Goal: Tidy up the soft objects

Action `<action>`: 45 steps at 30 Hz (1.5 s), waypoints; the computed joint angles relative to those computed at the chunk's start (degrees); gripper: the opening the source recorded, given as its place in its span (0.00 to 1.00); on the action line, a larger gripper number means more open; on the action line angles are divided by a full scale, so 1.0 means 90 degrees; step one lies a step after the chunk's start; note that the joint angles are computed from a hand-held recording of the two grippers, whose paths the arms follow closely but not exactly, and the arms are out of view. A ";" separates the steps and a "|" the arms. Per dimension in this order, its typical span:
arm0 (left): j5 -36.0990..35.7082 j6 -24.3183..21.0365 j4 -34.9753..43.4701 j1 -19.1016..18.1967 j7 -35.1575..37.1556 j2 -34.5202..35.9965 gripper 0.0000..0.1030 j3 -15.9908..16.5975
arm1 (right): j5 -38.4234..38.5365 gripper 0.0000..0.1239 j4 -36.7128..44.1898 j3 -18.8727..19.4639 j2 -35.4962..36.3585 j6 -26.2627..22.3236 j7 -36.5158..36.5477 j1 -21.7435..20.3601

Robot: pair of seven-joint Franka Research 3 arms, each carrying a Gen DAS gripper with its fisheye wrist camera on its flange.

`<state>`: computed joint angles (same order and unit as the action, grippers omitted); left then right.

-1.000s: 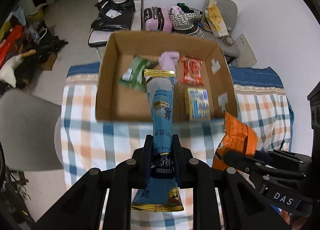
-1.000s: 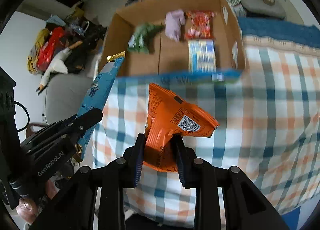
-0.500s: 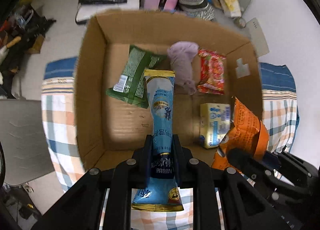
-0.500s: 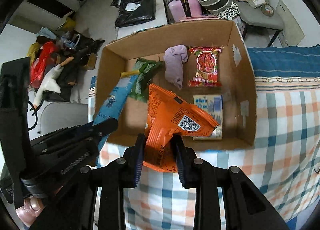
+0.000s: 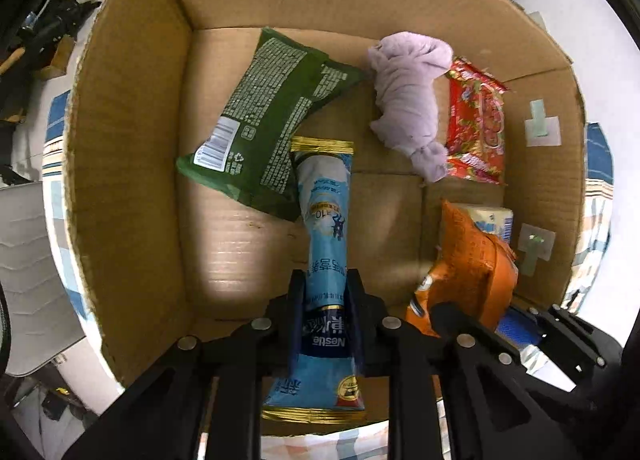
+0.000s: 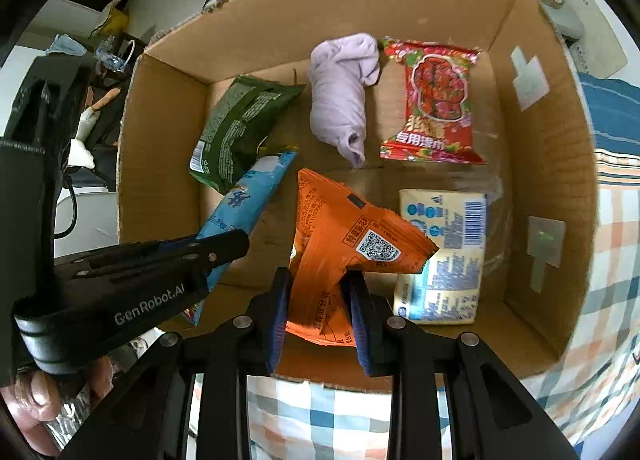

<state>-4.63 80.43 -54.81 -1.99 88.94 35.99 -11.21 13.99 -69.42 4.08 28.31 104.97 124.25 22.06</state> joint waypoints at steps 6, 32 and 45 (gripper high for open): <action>0.0343 0.0328 -0.0362 -0.0125 0.0005 -0.0344 0.28 0.0074 | -0.0118 0.43 0.0168 -0.0033 0.0100 -0.0258 -0.0043 0.0026; 0.0473 0.2499 -0.3237 0.0074 -0.0146 -0.2811 0.88 0.0283 | -0.1336 0.83 -0.0579 -0.0162 -0.0852 -0.0636 0.0362 0.0305; 0.0336 0.3321 -0.4410 0.0029 -0.0231 -0.4407 0.88 0.0449 | -0.1956 0.83 -0.1144 0.0012 -0.1833 -0.0409 0.0724 0.0480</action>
<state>-1.61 110.32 -94.51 -1.72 86.86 -3.67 -7.17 -3.61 -79.71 4.19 11.81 101.29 130.76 26.38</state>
